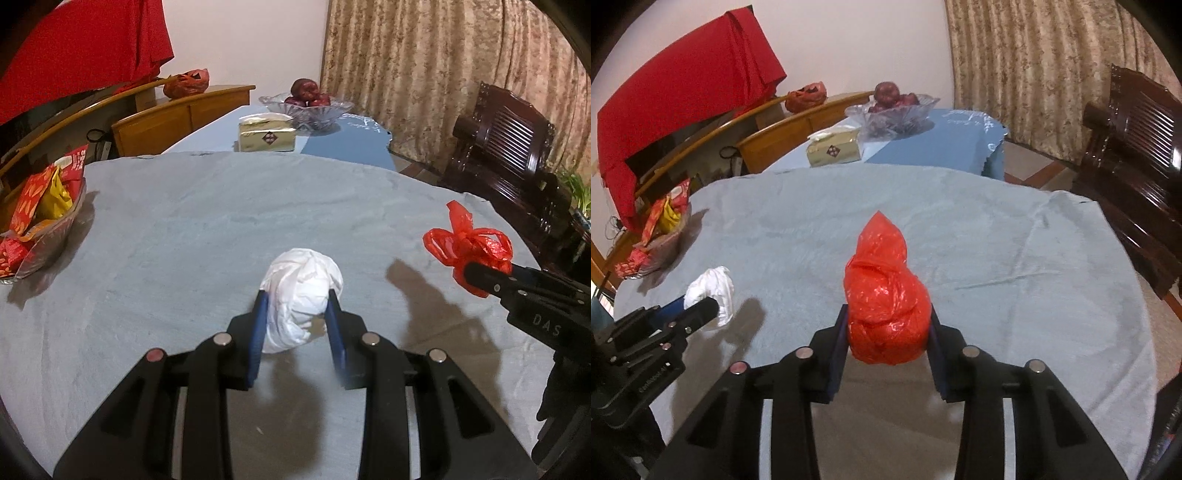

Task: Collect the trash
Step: 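Carry the tissue with the left gripper while the right gripper carries the red bag over the bin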

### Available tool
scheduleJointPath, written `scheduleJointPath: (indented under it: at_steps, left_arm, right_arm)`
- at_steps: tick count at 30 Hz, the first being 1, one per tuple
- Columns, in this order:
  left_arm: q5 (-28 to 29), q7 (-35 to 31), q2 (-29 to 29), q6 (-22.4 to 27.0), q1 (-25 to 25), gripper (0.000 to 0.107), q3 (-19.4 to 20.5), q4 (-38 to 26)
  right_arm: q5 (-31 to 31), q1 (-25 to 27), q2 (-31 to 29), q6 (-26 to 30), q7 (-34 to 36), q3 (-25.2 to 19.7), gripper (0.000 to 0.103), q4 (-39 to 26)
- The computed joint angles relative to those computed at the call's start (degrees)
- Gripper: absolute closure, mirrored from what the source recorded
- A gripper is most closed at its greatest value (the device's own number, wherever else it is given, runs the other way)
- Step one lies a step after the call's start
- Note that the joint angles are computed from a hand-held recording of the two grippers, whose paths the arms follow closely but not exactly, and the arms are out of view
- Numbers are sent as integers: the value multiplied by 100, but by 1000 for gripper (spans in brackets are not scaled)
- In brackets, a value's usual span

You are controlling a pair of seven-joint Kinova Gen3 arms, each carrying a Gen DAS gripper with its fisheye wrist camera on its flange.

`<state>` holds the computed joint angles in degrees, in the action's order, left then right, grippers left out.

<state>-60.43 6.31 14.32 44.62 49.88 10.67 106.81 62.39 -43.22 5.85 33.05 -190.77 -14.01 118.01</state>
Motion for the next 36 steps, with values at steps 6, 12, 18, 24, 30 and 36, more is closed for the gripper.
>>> scheduleJointPath:
  at_steps: [6,12,18,24,30,36]
  left_arm:
    - [-47,95,0,273,274,78,123,-186]
    - [-114,331,37,601,681,78,299,-371]
    - [-201,492,88,984,1106,78,436,-602]
    - [-266,559,165,1247,1470,78,518,-854]
    - [-353,658,282,1456,1842,78,553,-1103]
    - [-401,661,428,1663,2230,78,573,-1411]
  right_arm:
    - [-161,13,-517,322,-88,-280,65,296]
    - [-627,137,-1147,722,139,-757,65,547]
    - [-1203,404,-1837,1009,270,-1228,65,775]
    - [-1795,642,-2452,1548,402,-1778,65,872]
    - [-2356,898,-3054,2011,682,-2210,65,909]
    - [-2894,1139,-3749,2394,1072,-2471,65,897]
